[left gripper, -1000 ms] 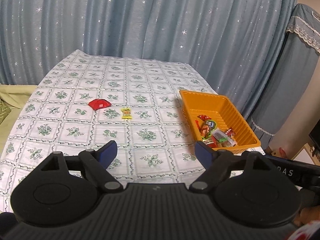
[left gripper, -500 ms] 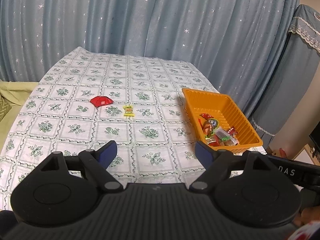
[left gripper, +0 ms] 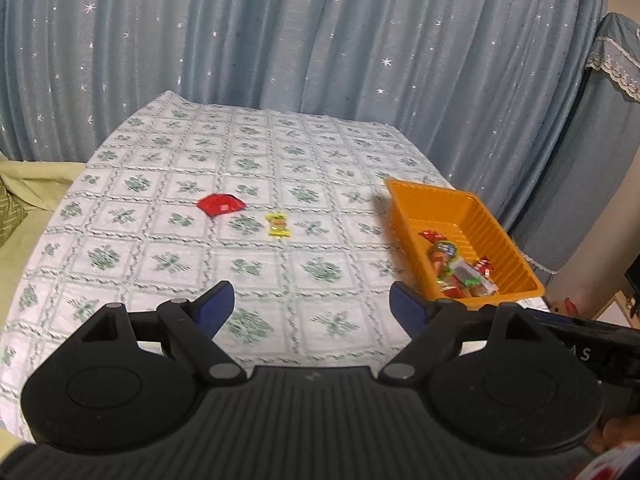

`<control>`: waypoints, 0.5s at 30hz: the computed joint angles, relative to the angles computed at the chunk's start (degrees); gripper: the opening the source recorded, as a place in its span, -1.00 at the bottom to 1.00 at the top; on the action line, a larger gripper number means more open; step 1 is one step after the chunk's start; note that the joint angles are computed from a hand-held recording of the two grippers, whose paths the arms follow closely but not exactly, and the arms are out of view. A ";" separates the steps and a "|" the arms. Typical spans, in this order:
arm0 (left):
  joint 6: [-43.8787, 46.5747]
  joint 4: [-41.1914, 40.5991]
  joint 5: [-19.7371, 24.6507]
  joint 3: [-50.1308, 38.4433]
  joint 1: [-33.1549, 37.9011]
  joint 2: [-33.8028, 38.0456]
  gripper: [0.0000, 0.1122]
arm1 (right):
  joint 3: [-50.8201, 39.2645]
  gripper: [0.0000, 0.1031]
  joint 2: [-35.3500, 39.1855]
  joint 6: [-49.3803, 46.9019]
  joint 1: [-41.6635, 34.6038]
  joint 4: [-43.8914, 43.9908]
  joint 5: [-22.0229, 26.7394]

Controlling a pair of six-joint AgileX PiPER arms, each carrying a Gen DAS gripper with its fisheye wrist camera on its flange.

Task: Organize snacks
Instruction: 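Withdraw both open tools from the tray toward the red bag and yellow packet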

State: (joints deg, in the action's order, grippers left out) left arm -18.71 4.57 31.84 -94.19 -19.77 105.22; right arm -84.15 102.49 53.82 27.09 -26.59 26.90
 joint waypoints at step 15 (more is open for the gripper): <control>19.19 -11.03 8.79 -22.94 11.24 16.58 0.48 | -29.16 0.20 20.58 -13.87 1.18 9.92 5.67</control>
State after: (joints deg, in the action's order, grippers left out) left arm 0.47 -6.46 40.63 -117.13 -8.54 121.80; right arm -113.31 123.07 39.95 28.27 -16.67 32.56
